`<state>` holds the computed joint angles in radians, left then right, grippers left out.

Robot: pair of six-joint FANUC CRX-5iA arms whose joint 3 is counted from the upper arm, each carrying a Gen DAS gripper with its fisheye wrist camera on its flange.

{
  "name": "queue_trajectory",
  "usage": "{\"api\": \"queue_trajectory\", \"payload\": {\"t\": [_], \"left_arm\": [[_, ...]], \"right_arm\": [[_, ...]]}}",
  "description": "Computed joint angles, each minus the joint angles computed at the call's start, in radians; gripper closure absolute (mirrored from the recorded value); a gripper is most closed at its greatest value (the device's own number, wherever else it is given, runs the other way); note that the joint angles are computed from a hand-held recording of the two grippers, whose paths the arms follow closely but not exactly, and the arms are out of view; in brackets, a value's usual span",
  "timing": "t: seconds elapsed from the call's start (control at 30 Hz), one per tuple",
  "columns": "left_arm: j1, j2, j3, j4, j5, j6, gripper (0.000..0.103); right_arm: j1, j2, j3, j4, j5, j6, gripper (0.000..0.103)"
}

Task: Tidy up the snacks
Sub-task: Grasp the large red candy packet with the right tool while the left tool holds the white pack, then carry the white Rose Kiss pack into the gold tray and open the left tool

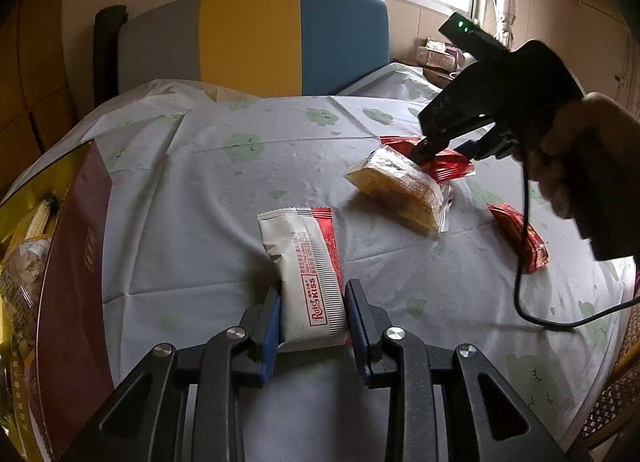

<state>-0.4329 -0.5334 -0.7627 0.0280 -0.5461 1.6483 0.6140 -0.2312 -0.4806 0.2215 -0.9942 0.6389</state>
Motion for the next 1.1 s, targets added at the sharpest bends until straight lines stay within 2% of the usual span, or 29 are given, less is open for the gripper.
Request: {"api": "queue_trajectory", "payload": {"t": [0.07, 0.3, 0.47, 0.63, 0.83, 1.1], "left_arm": [[0.001, -0.001, -0.002, 0.002, 0.002, -0.002, 0.072], [0.000, 0.001, -0.001, 0.000, 0.002, 0.000, 0.072], [-0.011, 0.011, 0.015, -0.025, -0.009, 0.028, 0.072], [-0.018, 0.030, 0.042, -0.044, -0.035, 0.046, 0.072], [-0.010, 0.061, 0.103, -0.028, -0.139, 0.062, 0.073], [-0.021, 0.015, 0.141, -0.041, -0.215, 0.086, 0.073]], "right_arm": [[0.005, -0.002, 0.009, -0.003, -0.015, 0.030, 0.066], [0.064, -0.096, -0.062, 0.220, -0.174, 0.027, 0.066], [0.006, -0.123, -0.103, 0.160, -0.252, 0.110, 0.066], [-0.035, -0.148, -0.117, 0.109, -0.219, 0.135, 0.065], [-0.038, -0.143, -0.124, 0.119, -0.209, 0.153, 0.064], [0.033, -0.181, -0.157, 0.152, -0.249, 0.118, 0.062]]}}
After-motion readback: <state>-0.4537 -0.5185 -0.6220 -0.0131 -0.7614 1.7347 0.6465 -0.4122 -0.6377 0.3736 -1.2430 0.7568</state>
